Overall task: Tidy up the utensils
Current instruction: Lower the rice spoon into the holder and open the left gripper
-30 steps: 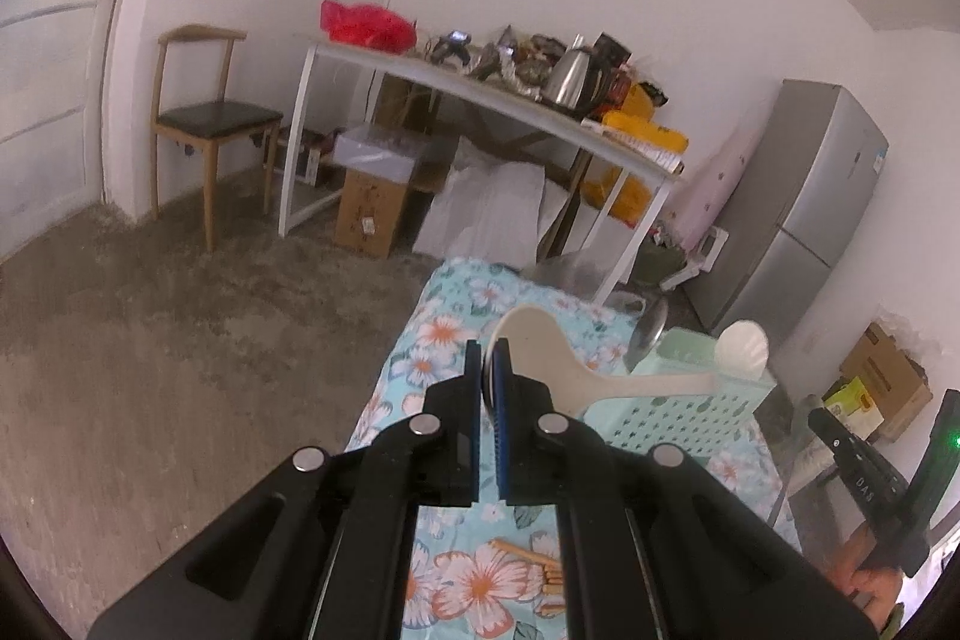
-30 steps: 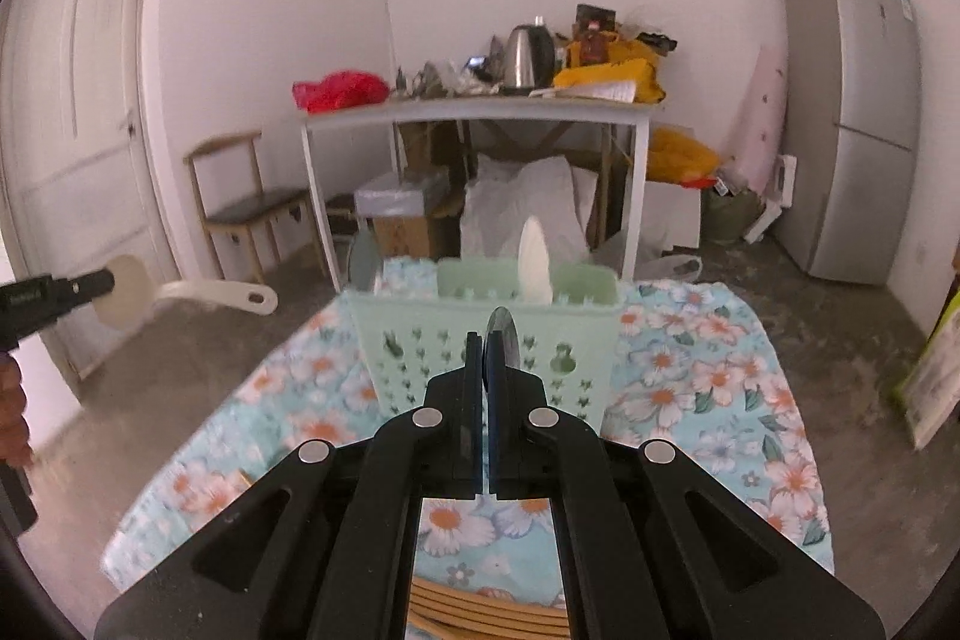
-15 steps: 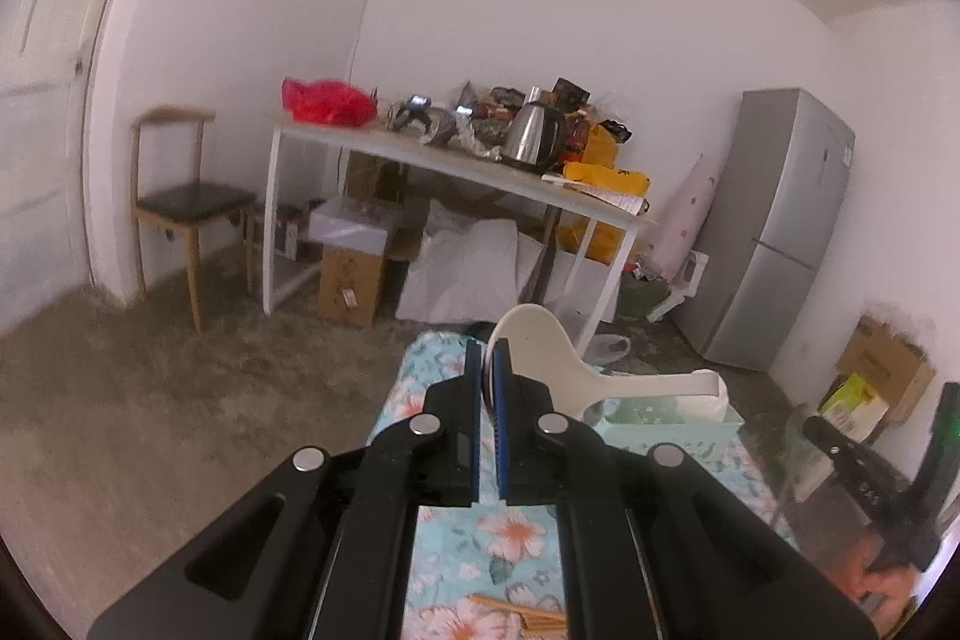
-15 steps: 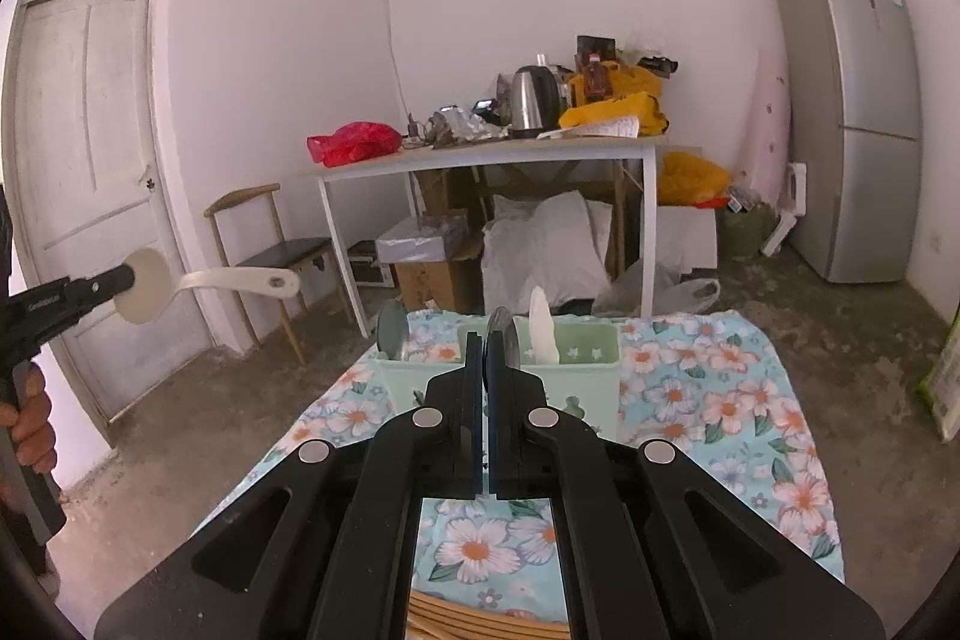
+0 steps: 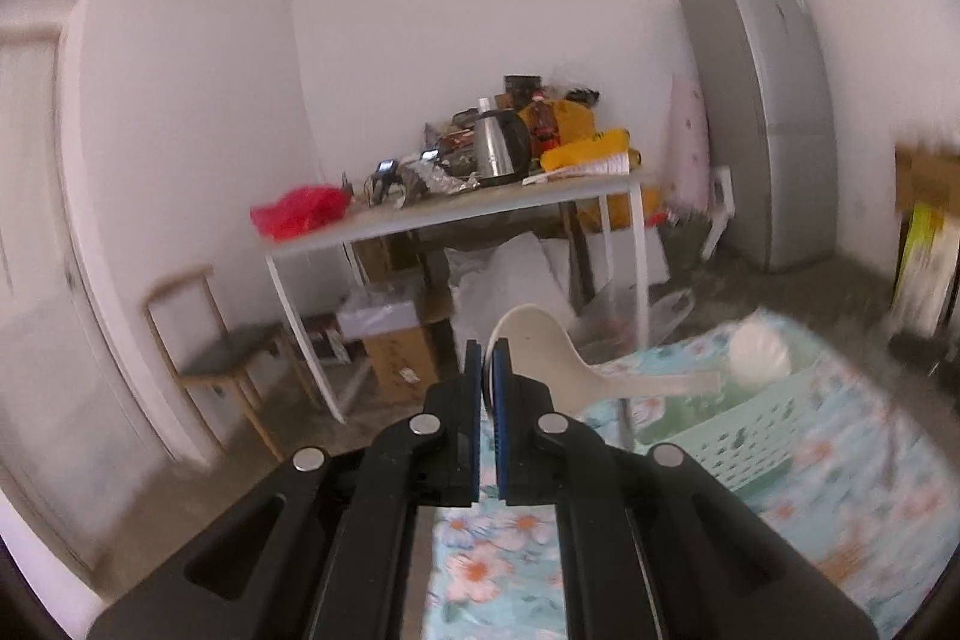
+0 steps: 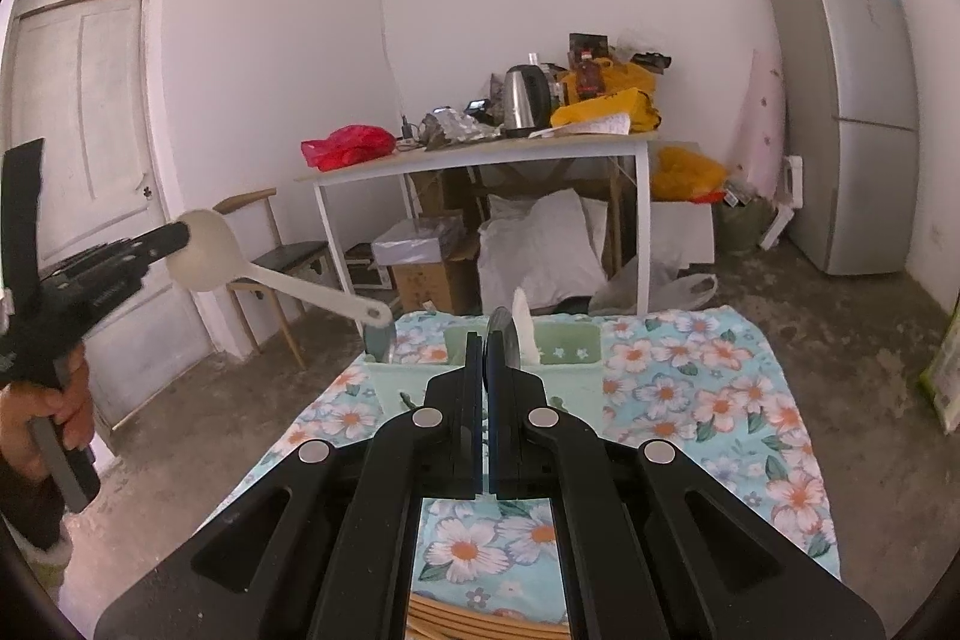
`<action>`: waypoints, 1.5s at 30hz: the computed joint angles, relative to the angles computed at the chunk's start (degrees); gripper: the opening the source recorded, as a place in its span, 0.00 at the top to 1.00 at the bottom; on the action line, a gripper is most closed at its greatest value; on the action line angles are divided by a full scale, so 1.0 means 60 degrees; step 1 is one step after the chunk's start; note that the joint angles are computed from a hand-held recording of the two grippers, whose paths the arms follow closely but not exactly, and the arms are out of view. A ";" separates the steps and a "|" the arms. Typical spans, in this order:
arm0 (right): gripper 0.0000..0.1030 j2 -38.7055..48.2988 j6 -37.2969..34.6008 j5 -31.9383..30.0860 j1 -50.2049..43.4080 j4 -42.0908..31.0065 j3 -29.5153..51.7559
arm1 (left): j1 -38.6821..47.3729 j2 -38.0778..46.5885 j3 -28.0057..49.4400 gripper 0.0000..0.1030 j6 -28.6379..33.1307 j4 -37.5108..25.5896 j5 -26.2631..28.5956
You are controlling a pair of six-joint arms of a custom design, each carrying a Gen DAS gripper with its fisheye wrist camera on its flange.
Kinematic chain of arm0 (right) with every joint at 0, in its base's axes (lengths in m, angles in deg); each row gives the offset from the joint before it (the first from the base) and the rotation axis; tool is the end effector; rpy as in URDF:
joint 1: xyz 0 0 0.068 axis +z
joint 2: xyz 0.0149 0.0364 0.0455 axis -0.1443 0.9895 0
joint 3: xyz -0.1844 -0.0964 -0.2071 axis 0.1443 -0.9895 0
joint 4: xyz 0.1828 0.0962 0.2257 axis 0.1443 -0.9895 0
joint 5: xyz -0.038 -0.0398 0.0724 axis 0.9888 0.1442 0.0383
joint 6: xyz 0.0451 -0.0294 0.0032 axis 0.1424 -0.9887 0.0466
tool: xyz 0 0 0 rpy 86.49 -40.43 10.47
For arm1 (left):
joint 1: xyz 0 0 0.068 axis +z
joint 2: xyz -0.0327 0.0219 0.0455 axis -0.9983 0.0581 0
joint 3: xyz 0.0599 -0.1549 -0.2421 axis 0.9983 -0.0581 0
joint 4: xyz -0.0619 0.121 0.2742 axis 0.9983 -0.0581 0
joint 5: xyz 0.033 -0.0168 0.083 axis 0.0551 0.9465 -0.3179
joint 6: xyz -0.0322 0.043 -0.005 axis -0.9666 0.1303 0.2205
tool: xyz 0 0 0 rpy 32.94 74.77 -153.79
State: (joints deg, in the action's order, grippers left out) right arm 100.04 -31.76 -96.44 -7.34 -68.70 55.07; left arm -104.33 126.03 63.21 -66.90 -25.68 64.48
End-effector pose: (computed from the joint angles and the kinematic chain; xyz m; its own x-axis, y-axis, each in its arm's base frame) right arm 0.2491 0.0098 0.3251 -0.3823 0.1058 -0.9180 -0.1212 0.9791 0.1634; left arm 0.3020 -0.0883 0.3672 -0.2496 0.3016 -0.9202 0.1640 0.9497 0.2668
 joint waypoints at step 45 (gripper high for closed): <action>1.00 0.2986 0.3782 -0.6137 -0.3247 0.4259 0.1925 | -0.0494 0.3632 0.2324 0.72 -0.0546 -0.2031 0.2522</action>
